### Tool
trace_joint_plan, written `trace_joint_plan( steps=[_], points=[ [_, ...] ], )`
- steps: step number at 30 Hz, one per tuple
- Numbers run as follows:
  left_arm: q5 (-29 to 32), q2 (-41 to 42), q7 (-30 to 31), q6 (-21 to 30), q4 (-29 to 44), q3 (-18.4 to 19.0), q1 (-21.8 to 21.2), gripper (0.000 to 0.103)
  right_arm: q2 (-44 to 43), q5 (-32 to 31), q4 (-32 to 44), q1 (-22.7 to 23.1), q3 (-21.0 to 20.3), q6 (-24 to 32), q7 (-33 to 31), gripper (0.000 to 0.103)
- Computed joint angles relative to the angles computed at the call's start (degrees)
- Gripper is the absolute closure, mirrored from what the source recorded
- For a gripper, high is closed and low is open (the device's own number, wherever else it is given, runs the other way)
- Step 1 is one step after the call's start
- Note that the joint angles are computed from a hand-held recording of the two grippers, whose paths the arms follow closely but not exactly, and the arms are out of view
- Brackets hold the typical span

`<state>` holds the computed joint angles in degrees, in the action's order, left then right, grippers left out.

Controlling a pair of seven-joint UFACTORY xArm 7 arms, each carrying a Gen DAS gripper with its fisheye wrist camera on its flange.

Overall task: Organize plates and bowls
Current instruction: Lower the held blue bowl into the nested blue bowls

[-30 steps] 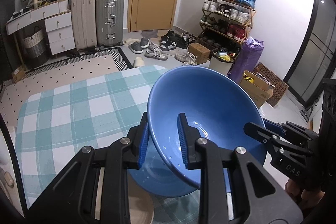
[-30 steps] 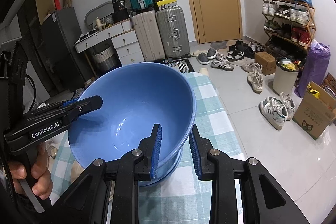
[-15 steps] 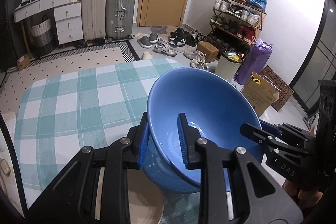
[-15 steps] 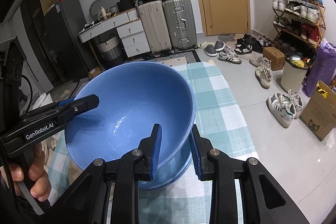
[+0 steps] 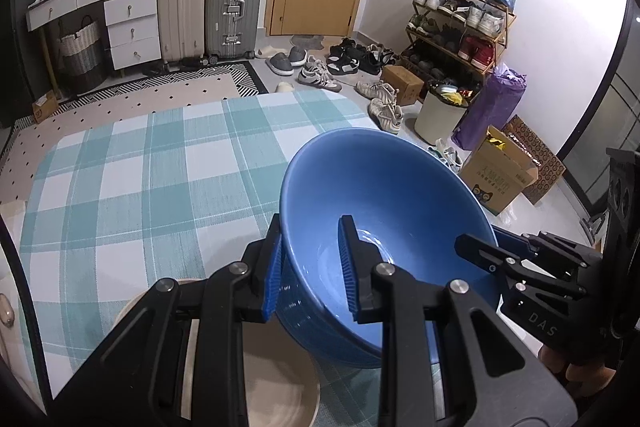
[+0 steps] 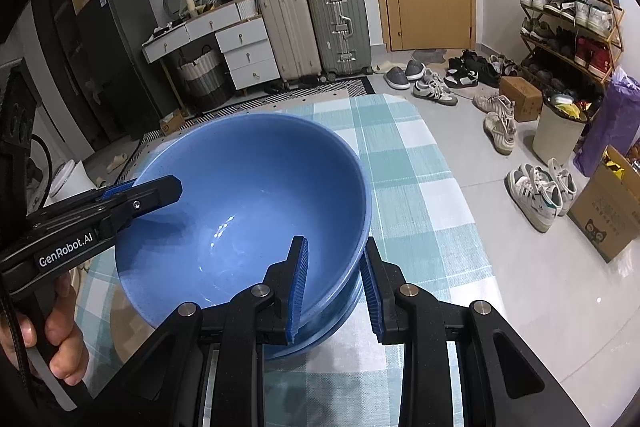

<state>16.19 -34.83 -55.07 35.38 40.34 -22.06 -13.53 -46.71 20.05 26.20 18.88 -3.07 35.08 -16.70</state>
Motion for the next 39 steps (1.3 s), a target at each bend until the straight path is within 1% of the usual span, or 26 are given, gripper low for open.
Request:
trace_joint_plan(
  steps=[4,10,18,21,23,26,35,39],
  points=[
    [0.41,0.70,-0.46,-0.69,-0.90,-0.20,0.16,0.082,0.82,-0.45,-0.63,-0.23,0.49,-0.73,0.22,0.075],
    [2.66,2.73,-2.18,-1.27,-1.16,-1.21,1.16,0.082,2.04,-1.04,-1.07,-0.26,0.93,-1.40,0.59,0.075],
    [4.91,5.19,-3.70,-2.66,-1.40,-0.82,1.06,0.082,2.90,-2.18,-1.50,-0.73,1.20,-2.50,0.89,0.075],
    [5.35,5.25,-4.04,-2.40,-1.47,-0.76,0.79,0.082,3.02,-2.74,-1.67,-0.93,1.48,-2.63,1.24,0.075],
    [6.59,5.87,-5.02,-1.73,-0.99,-1.60,1.37,0.082,3.10,-2.77,-1.86,-0.65,1.25,-2.82,1.02,0.075],
    [8.14,6.68,-6.02,-1.25,-0.80,-1.88,1.63,0.081,2.96,-2.91,-2.20,-0.53,1.26,-2.97,1.01,0.075],
    [9.24,7.76,-6.41,-1.64,-1.88,-0.35,0.56,0.081,2.56,-5.18,-3.78,-0.67,3.05,-4.80,1.78,0.075],
    [10.15,7.86,-7.35,-1.58,-2.32,-0.68,0.70,0.081,2.47,-6.05,-4.26,-0.41,3.04,-5.54,2.02,0.075]
  ],
)
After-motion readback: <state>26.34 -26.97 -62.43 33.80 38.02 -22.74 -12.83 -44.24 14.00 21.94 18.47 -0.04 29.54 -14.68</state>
